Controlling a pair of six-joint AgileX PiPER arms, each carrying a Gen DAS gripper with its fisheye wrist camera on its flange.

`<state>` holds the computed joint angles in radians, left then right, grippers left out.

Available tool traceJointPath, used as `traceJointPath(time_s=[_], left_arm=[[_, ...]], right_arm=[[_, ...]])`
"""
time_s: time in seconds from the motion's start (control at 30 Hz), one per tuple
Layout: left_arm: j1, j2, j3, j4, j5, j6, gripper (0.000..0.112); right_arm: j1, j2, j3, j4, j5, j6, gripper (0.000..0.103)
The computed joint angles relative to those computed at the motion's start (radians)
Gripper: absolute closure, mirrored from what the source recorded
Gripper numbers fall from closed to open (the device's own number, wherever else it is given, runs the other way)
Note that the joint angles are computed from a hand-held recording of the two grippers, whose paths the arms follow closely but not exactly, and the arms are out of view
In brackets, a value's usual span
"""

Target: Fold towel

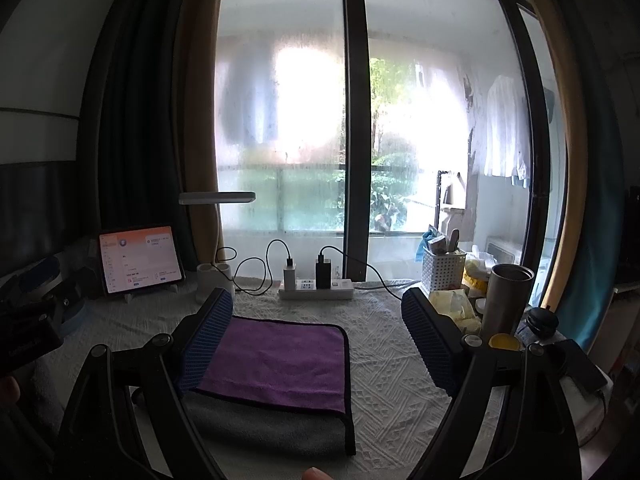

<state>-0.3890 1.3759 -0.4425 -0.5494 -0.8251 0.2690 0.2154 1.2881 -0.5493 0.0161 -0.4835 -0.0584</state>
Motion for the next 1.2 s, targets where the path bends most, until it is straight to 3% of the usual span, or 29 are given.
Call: traceJointPath(time_s=[0.47,0.83,1.07,1.2], left_arm=[[0.039,0.145,-0.079,0.023,0.082,-0.031,0.010],[0.148,0.351,-0.201,0.167,0.244,-0.162,0.010],[0.216,0.469,-0.299,0.314,0.374,-0.287,0.011],[0.209,0.521,-0.363,0.279,0.451,-0.233,0.011]], right_arm=[[-0.064,0.140,-0.064,-0.140,0.027,0.129,0.014],[-0.103,0.366,-0.214,-0.263,0.132,0.231,0.014],[-0.129,0.494,-0.310,-0.521,0.230,0.464,0.015],[-0.130,0.554,-0.353,-0.644,0.265,0.576,0.018]])
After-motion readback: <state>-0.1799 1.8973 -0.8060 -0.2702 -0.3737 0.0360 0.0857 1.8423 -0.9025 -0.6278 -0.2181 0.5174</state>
